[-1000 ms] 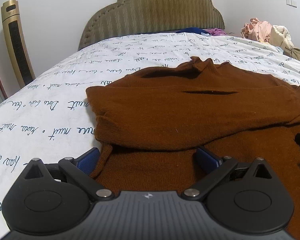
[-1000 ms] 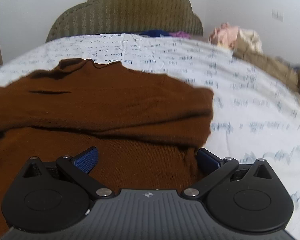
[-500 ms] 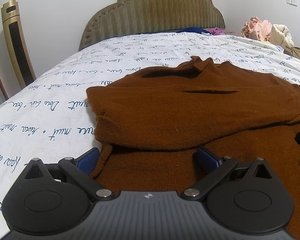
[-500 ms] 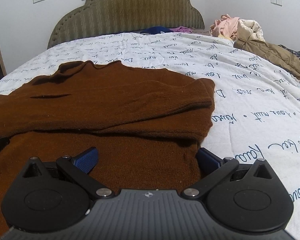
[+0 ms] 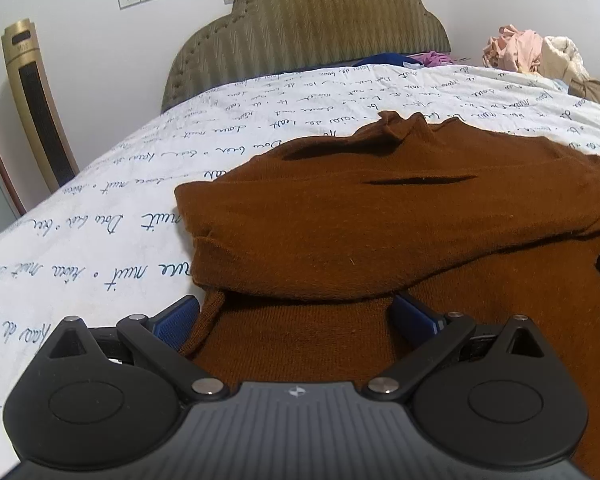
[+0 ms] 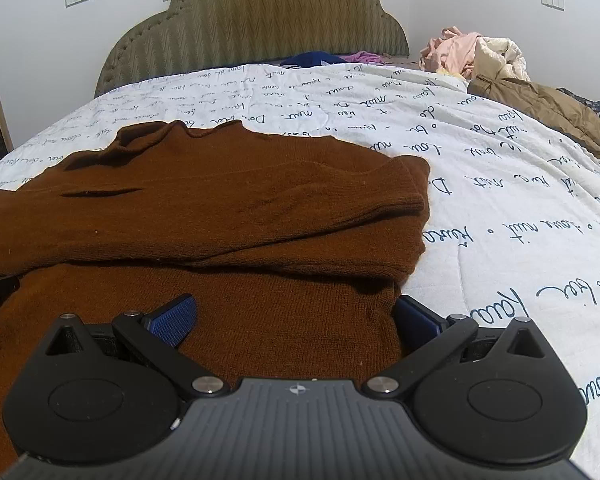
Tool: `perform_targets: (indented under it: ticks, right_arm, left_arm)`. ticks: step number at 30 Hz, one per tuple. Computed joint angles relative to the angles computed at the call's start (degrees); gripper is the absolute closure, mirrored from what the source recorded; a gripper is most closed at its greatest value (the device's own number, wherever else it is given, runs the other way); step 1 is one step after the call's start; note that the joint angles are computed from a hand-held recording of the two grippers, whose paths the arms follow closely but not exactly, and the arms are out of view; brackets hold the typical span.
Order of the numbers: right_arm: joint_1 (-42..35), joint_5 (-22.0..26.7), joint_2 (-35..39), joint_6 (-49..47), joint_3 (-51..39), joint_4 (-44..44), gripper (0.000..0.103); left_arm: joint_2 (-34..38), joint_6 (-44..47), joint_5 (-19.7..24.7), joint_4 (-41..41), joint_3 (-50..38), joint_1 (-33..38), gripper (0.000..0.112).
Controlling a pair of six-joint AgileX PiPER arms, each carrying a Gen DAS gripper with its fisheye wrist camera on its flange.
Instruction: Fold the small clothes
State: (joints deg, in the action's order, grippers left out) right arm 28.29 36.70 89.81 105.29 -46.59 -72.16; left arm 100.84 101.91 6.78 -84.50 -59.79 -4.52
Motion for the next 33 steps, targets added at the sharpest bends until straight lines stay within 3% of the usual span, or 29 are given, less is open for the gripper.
perform_targets:
  ticks: [4, 11, 15, 19, 21, 25, 30, 33]
  right_arm:
    - [-0.6, -0.4, 0.0, -0.5, -0.1, 0.0, 0.0]
    - [-0.6, -0.3, 0.2, -0.6, -0.3, 0.0, 0.0]
    - [-0.8, -0.9, -0.1, -0.5, 0.0, -0.3, 0.0]
    - [-0.8, -3.8, -4.2, 1.9, 3.4, -3.0, 0.0]
    - [-0.6, -5.4, -7.6, 2.8, 5.9, -3.7, 0.0]
    - [1.2, -6.5, -15.7, 0.9, 10.8, -0.9, 0.0]
    - [5.1, -3.8, -26.7, -5.6, 16.5, 7.9, 0.0]
    - [7.6, -0.7, -33.0, -8.1, 19.8, 13.4, 0.0]
  left_arm:
    - [-0.1, 2.2, -0.4, -2.2, 0.3, -0.3, 0.009]
    - [0.1, -9.6, 1.5, 8.7, -0.7, 0.6, 0.009]
    - [-0.7, -12.2, 0.3, 11.4, -0.1, 0.0, 0.009]
    - [-5.4, -1.9, 2.1, 1.9, 3.9, 1.9, 0.009]
    - [-8.0, -5.7, 6.5, 6.9, 5.7, 4.8, 0.009]
    - [-10.5, -15.2, 20.8, 20.9, 4.9, 13.6, 0.009]
    - [-9.4, -19.0, 33.6, 26.7, 1.5, 23.4, 0.009]
    - [-7.2, -22.7, 38.3, 29.1, -1.5, 27.9, 0.009]
